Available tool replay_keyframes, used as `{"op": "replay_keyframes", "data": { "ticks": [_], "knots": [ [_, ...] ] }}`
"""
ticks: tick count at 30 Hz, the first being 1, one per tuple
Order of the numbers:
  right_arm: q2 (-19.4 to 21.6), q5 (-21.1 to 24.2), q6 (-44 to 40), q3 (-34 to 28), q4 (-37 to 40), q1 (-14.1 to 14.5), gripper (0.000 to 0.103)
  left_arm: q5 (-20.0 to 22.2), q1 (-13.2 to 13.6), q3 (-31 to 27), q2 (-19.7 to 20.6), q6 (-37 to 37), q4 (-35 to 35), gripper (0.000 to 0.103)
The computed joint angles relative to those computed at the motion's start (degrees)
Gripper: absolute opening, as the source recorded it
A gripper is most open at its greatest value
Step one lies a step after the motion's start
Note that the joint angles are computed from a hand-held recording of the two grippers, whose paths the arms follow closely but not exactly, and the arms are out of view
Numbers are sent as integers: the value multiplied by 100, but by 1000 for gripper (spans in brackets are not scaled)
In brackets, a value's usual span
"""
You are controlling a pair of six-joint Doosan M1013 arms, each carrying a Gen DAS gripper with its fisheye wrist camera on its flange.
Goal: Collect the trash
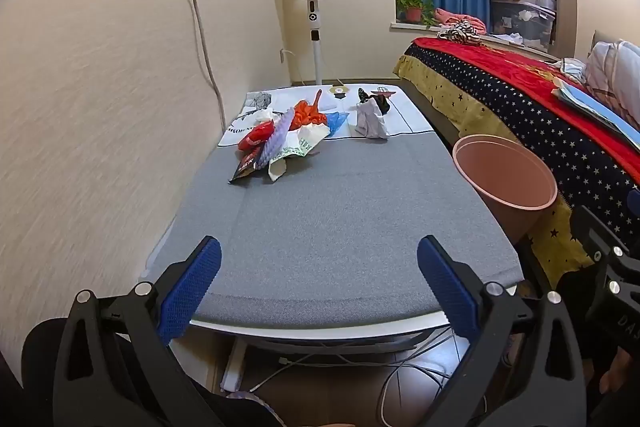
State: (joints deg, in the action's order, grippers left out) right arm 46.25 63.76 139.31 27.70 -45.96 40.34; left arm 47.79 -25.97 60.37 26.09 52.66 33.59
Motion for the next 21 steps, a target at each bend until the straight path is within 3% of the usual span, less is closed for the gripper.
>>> {"op": "replay_keyframes", "data": {
  "ticks": [21],
  "knots": [
    [-25, -21, 7, 25, -32, 3, 98, -3, -16, -8, -14, -40, -21, 95]
  ]
}}
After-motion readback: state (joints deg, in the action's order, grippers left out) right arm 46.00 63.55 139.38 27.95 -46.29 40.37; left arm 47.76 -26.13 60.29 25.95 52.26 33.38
